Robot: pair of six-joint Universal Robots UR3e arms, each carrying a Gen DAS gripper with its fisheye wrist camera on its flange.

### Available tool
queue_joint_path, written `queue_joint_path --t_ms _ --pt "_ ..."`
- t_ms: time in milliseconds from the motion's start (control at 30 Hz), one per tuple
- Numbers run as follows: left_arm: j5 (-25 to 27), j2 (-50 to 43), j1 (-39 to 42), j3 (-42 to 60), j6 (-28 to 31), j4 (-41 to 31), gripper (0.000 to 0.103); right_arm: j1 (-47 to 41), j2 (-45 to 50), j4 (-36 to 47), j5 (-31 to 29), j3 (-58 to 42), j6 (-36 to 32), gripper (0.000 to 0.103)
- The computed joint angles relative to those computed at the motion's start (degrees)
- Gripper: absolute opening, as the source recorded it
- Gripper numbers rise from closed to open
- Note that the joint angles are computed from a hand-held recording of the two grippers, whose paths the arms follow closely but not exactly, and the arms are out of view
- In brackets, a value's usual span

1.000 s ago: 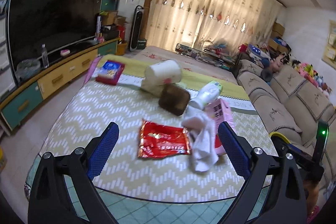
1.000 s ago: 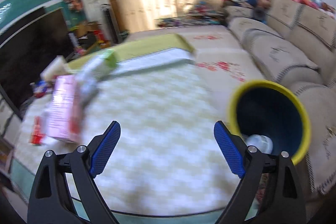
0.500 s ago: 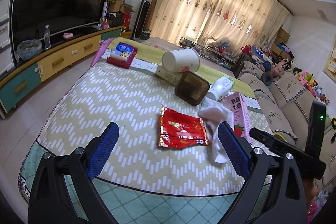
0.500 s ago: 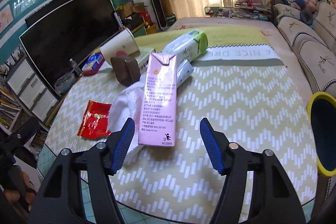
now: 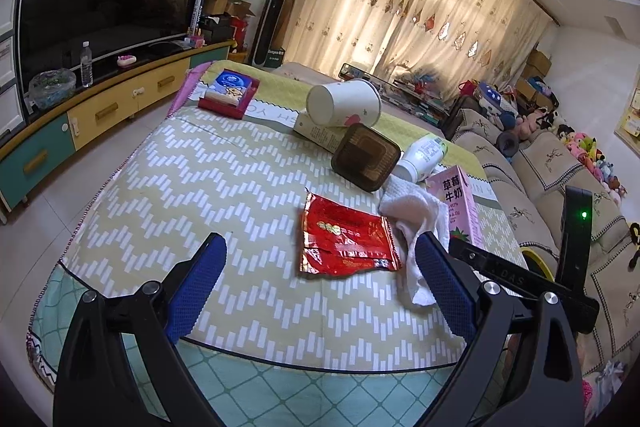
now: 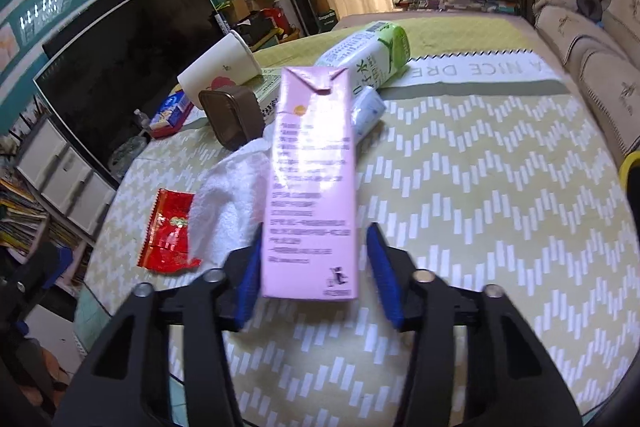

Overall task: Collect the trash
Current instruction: 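Grasp the pink milk carton with the right gripper and drop it into the bin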

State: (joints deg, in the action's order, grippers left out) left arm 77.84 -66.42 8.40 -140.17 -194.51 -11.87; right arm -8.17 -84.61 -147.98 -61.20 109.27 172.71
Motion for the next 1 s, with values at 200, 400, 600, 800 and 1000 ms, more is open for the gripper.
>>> queue_joint_path --t_ms 200,400,600,800,1000 --pt "1.7 -2.8 -2.6 0.9 -0.9 2.1 0.094 -2.4 -4.8 -1.6 1.7 4.0 -1.2 0.038" --pt "3.7 -6.5 -6.4 3.0 -2.0 3.4 0.094 -7.4 -10.7 -1.6 4.0 8.2 -2.9 0.038" --pt "6.3 -9.1 -10.2 5.5 -2.8 4.3 0.094 -13.7 -14.2 -0.4 4.8 11.3 -5.0 0.038" --pt "9.4 -13.9 -15.2 10.3 -4.1 3.9 0.094 -24.2 -17.5 0.5 6.9 14.5 -7.5 0.038" --pt "11.8 -21.2 -20.4 16.9 -5.7 3.4 0.094 -36.4 -19.2 1.4 9.5 16.7 -10.9 0.038"
